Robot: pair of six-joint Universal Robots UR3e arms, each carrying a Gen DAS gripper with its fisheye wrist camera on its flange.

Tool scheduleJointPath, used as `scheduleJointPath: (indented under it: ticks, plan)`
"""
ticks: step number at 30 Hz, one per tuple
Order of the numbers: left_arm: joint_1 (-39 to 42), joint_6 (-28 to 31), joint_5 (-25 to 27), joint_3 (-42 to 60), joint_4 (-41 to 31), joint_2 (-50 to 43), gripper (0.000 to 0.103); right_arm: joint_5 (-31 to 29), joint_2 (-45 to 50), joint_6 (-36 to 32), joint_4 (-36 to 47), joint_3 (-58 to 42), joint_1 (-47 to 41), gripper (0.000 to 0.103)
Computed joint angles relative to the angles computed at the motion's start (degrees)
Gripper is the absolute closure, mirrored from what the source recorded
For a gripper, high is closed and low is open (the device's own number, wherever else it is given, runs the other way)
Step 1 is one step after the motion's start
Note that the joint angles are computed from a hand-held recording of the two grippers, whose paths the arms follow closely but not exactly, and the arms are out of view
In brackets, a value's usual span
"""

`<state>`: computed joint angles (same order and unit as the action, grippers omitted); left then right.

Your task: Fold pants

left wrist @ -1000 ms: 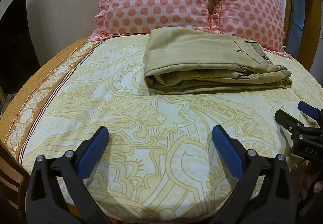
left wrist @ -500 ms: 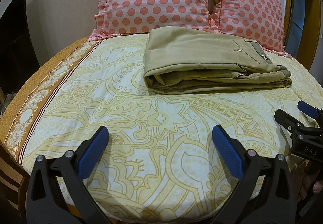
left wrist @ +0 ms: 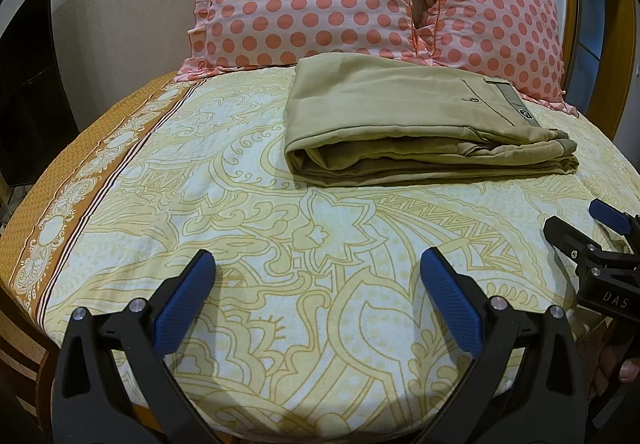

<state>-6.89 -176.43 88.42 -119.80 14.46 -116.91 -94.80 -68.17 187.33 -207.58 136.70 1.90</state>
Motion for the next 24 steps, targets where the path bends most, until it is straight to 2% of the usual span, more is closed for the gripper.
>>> scheduleJointPath:
  ticks: [24]
  plan:
    - [0.1, 0.1, -0.2, -0.3, 1.0, -0.3, 0.002, 0.1, 0.1, -0.1, -0.2, 0.1, -0.1, 0.001]
